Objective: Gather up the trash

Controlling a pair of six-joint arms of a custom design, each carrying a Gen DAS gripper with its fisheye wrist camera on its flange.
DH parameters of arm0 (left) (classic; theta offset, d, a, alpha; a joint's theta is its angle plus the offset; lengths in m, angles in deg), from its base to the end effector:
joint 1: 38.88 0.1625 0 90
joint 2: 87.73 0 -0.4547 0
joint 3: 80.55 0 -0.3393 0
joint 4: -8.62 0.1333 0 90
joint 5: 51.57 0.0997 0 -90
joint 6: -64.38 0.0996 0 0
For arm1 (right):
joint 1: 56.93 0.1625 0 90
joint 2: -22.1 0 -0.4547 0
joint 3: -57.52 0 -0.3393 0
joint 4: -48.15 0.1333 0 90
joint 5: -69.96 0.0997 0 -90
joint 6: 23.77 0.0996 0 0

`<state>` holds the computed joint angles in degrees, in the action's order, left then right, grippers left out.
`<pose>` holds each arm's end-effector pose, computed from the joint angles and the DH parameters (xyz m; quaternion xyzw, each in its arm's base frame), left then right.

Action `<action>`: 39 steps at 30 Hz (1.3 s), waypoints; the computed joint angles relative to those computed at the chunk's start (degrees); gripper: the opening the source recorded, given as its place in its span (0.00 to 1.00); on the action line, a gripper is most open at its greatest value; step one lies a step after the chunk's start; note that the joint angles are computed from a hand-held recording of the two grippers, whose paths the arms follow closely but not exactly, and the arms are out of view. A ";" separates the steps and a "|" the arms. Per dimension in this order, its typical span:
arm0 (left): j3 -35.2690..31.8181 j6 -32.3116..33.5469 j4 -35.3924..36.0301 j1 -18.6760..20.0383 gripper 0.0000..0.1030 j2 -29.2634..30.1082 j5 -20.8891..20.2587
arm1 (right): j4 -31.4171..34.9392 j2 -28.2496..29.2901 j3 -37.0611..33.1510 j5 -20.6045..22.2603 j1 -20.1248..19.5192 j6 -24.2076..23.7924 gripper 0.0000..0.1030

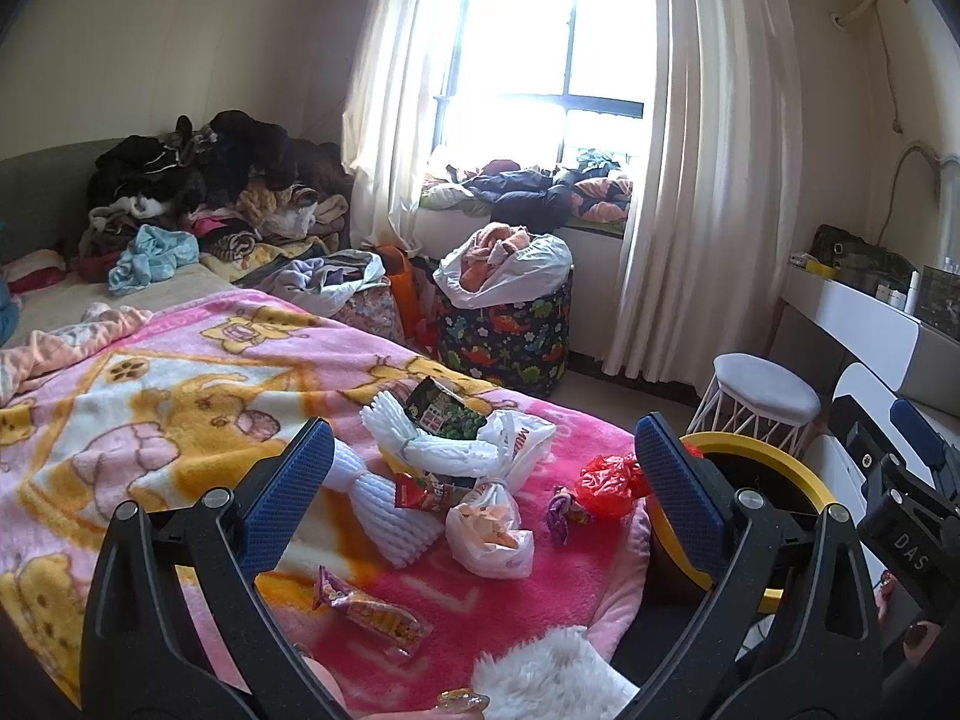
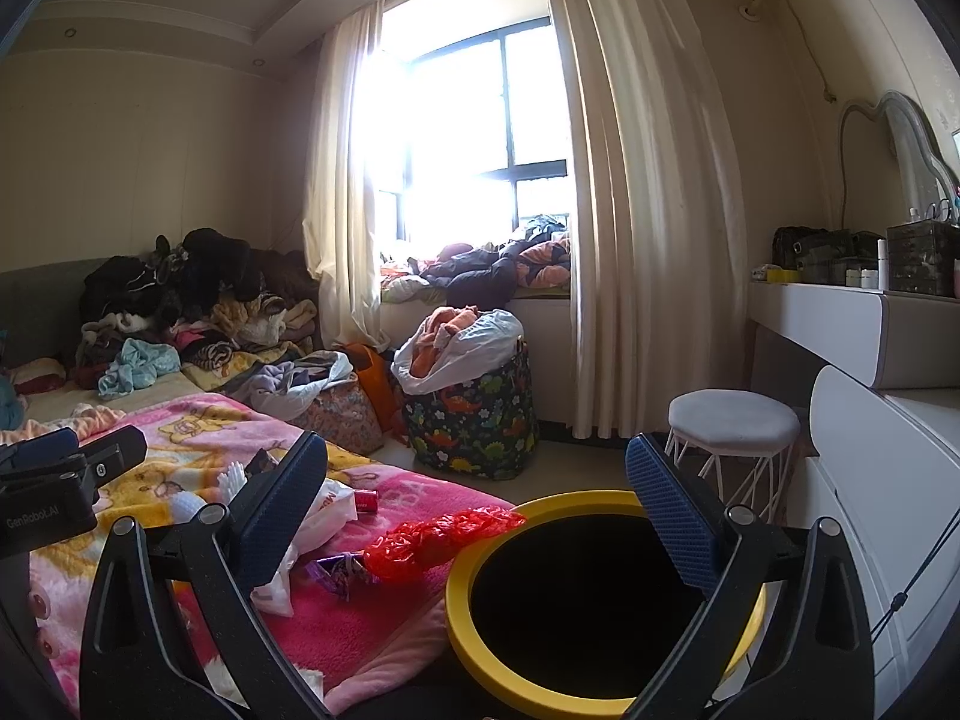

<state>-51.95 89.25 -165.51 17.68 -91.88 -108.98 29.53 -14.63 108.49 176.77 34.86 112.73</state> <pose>-0.3318 -0.8416 0.0987 0.2837 0.7951 -0.4944 0.2070 0.1293 -0.7923 0.2588 0.1599 -0.6617 0.6428 0.3512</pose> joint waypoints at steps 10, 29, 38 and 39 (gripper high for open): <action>0.49 -0.16 -0.31 -0.14 0.90 -0.17 -0.03 | 0.14 0.18 -0.28 0.16 0.04 -0.02 0.94; 0.28 -0.20 -0.23 -0.06 0.90 -0.09 -0.11 | 0.82 0.36 -0.73 0.27 -0.11 0.47 0.94; 1.77 -0.92 -1.82 -1.00 0.90 -0.33 1.52 | 2.72 2.35 -2.30 -0.12 -0.35 0.00 0.94; 1.81 -1.00 -1.95 -1.02 0.90 -0.33 1.67 | 3.82 2.94 -3.22 -0.28 -0.25 -0.15 0.94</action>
